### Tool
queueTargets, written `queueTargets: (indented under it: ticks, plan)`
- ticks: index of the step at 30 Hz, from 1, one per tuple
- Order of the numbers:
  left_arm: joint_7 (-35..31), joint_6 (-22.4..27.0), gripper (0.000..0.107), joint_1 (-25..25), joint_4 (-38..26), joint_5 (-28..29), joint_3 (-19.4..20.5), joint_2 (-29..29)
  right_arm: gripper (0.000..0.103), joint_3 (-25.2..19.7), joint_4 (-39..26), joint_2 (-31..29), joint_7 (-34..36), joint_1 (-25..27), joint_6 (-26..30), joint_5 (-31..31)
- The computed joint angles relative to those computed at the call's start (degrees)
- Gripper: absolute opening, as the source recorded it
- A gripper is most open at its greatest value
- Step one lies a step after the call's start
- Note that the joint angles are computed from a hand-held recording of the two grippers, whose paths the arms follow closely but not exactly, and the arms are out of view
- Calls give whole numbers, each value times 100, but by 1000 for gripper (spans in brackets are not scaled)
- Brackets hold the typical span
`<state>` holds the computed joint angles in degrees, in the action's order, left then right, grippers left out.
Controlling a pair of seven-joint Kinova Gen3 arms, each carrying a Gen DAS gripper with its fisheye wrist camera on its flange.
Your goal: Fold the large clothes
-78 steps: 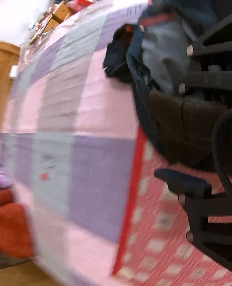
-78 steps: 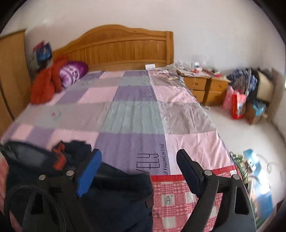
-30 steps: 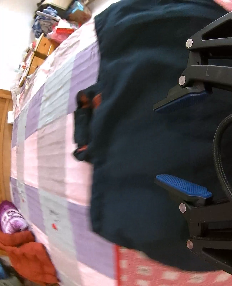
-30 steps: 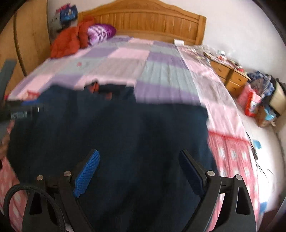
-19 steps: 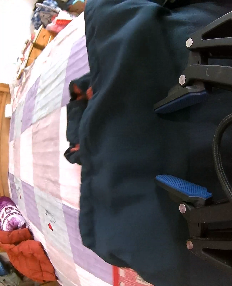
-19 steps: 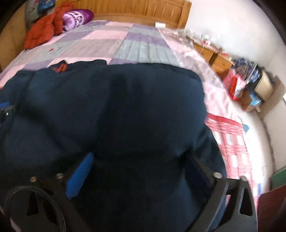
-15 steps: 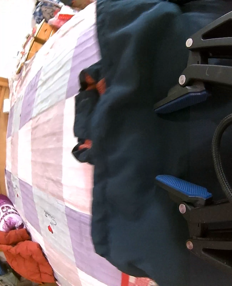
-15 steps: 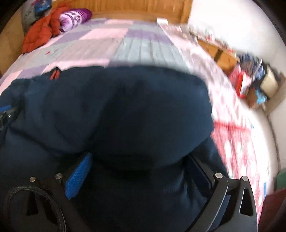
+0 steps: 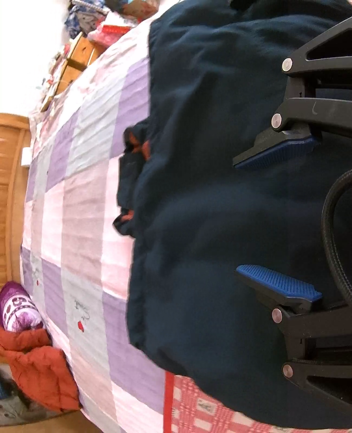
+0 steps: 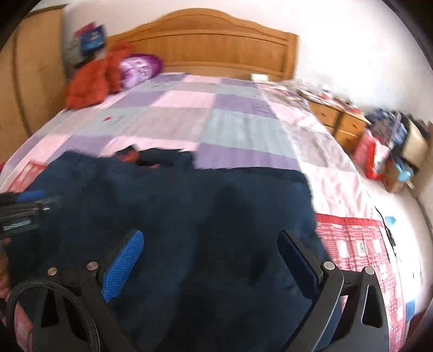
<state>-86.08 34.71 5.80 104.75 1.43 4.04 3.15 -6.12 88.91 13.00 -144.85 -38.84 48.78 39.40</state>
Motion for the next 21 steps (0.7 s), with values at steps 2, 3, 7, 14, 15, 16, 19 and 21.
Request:
queueTargets:
  ticks: [2,3,7,14,15,16,19,21]
  plan:
    - [19,-78,62,55,125,-175,-14,82,101,3,-169,177,185,28,154,-239]
    - [-43,-63,63,-77,81,-167,71,282,101,-41,-275,314,245,202,258,-472]
    - [-592,-136,66,-242,-249,76,-28,776,103,120,-331,638,351,1008,146,-1404]
    - [-404,142,67,-287,-732,-116,-242,1065,102,478,-805,891,949,819,689,-1386]
    - [-434,142,67,-317,-706,-143,-250,1045,102,492,-837,897,953,770,766,-1345]
    - [-417,120,67,-323,-661,-210,-281,1015,102,503,-892,934,976,786,793,-1356]
    - [-584,101,67,-562,-570,-60,-281,945,102,529,-807,874,933,766,815,-1321]
    - [-776,141,67,-748,-567,116,-235,938,102,523,-785,849,920,764,830,-1309]
